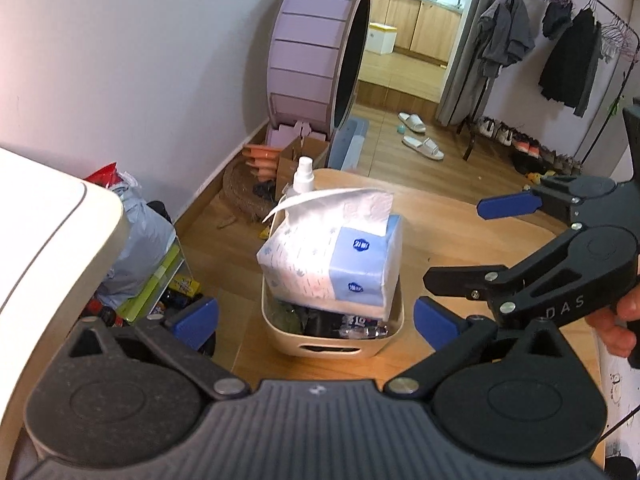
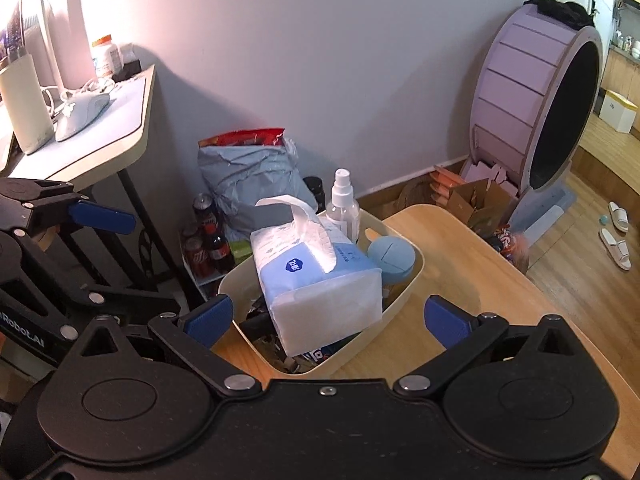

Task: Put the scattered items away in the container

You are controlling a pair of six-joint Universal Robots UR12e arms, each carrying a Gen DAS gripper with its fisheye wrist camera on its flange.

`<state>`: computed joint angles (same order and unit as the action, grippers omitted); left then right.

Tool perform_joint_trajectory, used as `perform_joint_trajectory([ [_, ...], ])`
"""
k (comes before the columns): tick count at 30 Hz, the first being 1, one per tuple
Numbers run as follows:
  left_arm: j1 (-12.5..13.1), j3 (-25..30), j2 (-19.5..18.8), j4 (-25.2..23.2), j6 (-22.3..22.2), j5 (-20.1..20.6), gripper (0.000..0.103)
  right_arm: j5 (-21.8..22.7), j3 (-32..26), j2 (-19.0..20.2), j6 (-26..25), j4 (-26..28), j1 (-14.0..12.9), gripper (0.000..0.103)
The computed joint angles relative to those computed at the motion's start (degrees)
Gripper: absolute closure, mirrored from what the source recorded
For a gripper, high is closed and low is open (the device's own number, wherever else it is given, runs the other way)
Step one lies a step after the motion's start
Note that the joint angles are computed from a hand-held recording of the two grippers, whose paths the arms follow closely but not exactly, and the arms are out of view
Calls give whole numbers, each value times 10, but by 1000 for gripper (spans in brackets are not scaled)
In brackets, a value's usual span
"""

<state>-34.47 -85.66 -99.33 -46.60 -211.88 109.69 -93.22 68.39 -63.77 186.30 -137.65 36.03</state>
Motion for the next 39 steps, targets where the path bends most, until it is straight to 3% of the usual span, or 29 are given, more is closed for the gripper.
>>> perform_joint_trajectory([
  [16, 4, 16, -3, -38, -4, -6, 0, -10, -42, 14, -26, 86, 2, 0],
  [39, 11, 6, 3, -26, 0, -24, 0, -9, -46, 17, -53, 94, 0, 0],
])
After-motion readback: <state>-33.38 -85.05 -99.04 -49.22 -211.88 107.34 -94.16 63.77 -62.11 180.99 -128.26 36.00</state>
